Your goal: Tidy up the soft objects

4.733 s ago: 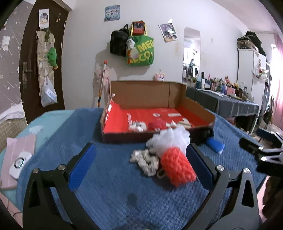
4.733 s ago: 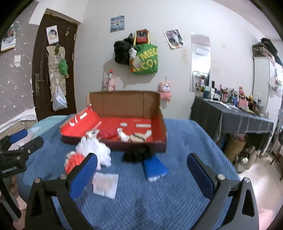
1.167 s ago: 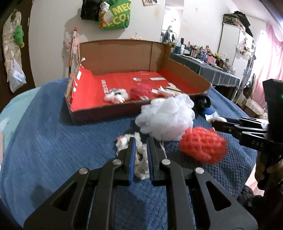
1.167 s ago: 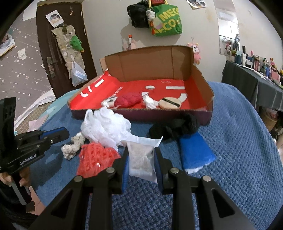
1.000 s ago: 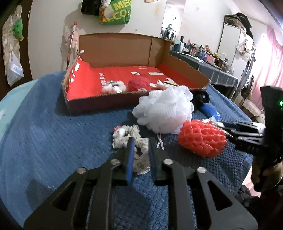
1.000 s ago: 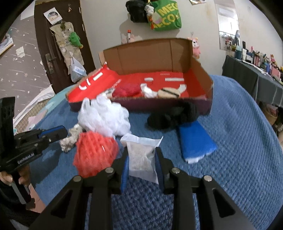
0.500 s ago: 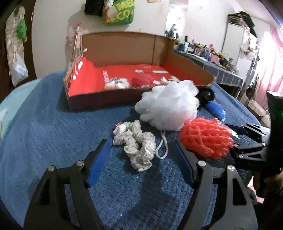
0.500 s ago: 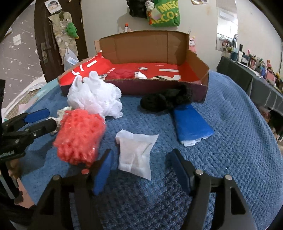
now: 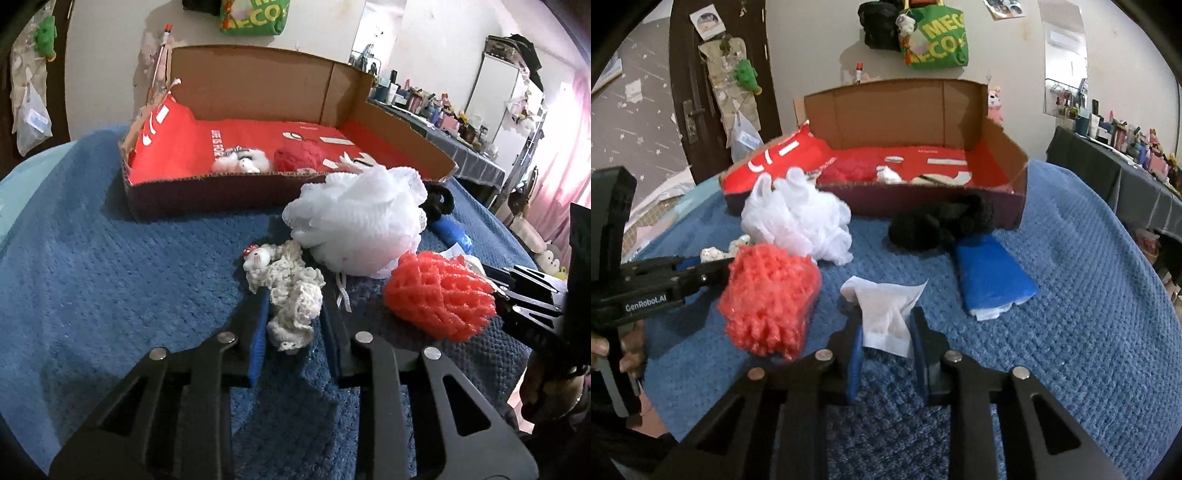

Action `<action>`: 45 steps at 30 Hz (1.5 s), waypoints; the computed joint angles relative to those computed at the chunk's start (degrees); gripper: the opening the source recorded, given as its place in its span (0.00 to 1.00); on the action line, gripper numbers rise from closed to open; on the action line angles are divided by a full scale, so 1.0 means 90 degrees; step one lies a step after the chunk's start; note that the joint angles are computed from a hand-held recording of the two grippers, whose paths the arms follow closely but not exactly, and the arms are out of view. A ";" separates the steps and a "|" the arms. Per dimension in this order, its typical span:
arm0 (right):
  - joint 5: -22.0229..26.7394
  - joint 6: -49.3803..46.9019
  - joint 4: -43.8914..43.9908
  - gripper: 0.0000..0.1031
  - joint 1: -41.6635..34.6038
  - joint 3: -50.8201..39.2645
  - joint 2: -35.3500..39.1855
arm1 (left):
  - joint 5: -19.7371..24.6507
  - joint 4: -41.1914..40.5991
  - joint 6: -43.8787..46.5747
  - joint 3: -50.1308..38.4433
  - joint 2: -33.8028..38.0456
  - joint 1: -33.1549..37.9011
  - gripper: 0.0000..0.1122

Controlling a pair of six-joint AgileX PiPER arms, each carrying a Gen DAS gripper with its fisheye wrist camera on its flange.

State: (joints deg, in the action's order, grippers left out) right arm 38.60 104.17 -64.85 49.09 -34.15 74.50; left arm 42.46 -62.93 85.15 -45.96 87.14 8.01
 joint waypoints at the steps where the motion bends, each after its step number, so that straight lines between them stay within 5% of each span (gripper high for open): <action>1: -0.0004 -0.0033 0.0018 0.24 -0.0037 0.0005 -0.0027 | 0.0021 -0.0021 0.0036 0.0016 -0.0029 0.0023 0.21; 12: -0.0332 -0.0749 0.0113 0.24 -0.0640 -0.0241 -0.0515 | 0.0791 -0.0304 -0.0010 -0.0686 -0.0338 0.0392 0.20; 16: -0.0638 -0.2373 0.0590 0.24 -0.1460 -0.1175 -0.0262 | 0.0809 -0.0193 -0.0462 -0.1723 0.0049 -0.0053 0.20; 21: -0.1363 -0.5556 0.2885 0.25 -0.3056 -0.2853 0.0864 | 0.0516 0.0673 -0.1547 -0.3920 0.1400 -0.1080 0.20; 25: -0.0586 -0.7961 0.4641 0.25 -0.3808 -0.4857 0.2492 | 0.0543 0.1915 -0.2761 -0.5852 0.2827 -0.1704 0.20; 28: 0.0243 -0.8951 0.5448 0.25 -0.4118 -0.6117 0.3493 | 0.1065 0.2832 -0.3820 -0.7433 0.3952 -0.1940 0.20; 32: 0.1114 -0.9635 0.6277 0.25 -0.4467 -0.7235 0.4401 | 0.1524 0.3508 -0.4585 -0.8698 0.4903 -0.2086 0.20; 35: 0.1628 -0.9930 0.6721 0.25 -0.4652 -0.7866 0.4903 | 0.2389 0.3798 -0.5158 -0.9797 0.5552 -0.2115 0.20; 40: 0.1968 -0.9963 0.6792 0.25 -0.4738 -0.8233 0.5228 | 0.2084 0.3881 -0.4977 -0.9257 0.5295 -0.2172 0.20; 45: 0.2030 -0.9968 0.6774 0.25 -0.4726 -0.8215 0.5217 | 0.2283 0.4028 -0.5149 -0.9503 0.5439 -0.2235 0.20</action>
